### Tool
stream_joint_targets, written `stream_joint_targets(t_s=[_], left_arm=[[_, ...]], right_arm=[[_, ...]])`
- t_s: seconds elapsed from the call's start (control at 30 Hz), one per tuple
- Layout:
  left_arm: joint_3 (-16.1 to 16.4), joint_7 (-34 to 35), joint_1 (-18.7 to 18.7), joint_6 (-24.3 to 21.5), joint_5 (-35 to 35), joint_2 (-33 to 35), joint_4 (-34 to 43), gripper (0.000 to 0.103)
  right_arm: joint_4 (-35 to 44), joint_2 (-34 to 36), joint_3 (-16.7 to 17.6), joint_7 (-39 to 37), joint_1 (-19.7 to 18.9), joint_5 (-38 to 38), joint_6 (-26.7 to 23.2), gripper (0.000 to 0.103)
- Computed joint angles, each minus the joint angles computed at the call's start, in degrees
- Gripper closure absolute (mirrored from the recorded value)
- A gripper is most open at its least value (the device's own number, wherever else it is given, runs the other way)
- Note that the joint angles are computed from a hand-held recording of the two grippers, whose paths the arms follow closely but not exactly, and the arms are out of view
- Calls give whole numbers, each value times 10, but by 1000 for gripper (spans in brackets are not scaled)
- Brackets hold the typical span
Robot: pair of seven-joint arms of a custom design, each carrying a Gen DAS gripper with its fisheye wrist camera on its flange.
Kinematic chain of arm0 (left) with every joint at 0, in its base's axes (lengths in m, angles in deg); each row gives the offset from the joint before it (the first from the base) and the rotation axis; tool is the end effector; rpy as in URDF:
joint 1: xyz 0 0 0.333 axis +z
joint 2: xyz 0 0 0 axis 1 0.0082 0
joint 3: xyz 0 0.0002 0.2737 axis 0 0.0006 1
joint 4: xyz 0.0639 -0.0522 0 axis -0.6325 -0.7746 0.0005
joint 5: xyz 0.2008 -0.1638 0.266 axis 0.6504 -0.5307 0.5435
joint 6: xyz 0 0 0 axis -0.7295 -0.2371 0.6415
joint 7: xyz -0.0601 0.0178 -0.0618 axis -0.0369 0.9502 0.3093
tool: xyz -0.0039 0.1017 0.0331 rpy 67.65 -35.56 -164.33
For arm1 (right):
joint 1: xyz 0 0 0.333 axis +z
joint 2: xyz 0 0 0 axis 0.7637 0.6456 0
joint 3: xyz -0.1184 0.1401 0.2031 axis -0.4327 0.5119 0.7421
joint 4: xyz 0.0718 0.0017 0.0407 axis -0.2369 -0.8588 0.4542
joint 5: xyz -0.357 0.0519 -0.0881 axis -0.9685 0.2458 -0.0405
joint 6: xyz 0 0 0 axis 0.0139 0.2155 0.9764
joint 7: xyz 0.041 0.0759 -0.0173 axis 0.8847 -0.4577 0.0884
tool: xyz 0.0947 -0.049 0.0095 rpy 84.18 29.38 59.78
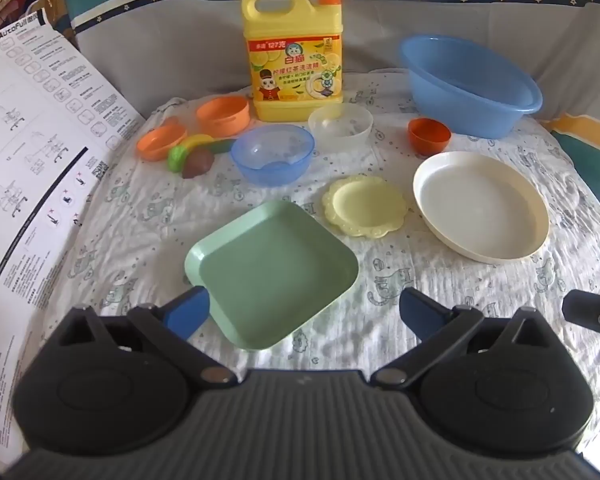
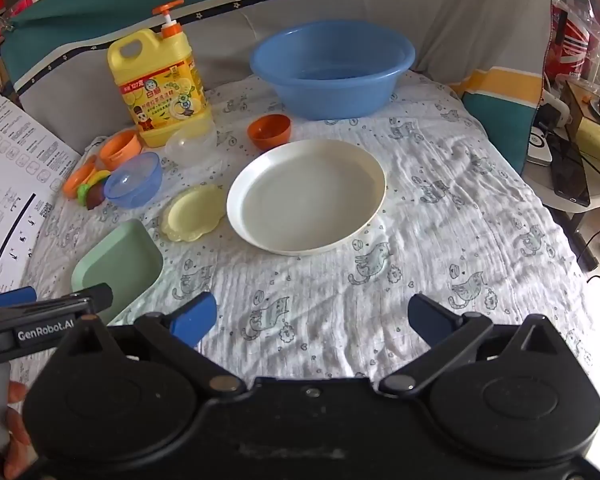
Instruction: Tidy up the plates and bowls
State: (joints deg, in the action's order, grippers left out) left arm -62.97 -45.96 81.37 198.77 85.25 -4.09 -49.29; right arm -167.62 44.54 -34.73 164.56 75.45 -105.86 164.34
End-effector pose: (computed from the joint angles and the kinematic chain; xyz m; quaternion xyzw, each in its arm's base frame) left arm 0.5302 -0.1894 0.5654 -0.7309 0.5799 -0.1774 0.3132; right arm 0.4905 0.3397 0.5212 -0.6451 0.6605 -0.1966 0.3300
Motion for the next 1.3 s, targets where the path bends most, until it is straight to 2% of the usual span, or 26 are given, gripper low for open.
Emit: stream_joint_targets(t_s=[0.07,0.2,0.3,1.3], left_arm=[[-4,-16,-2,-6,11,-1,1,0],[4,-8,3,14,-24,-6,-11,0],[5,8,5,8,-32,-11,-9,0],[5,2,0,-19,-15,10,21,0]], right_arm=[[0,-1,0,-4,0,-2,1,0],[2,5,-2,-12,-2,-5,4,0],[-4,3,-3,-10,-1,-8,5,0],[25,20,-5,-47,0,31,-13,0]])
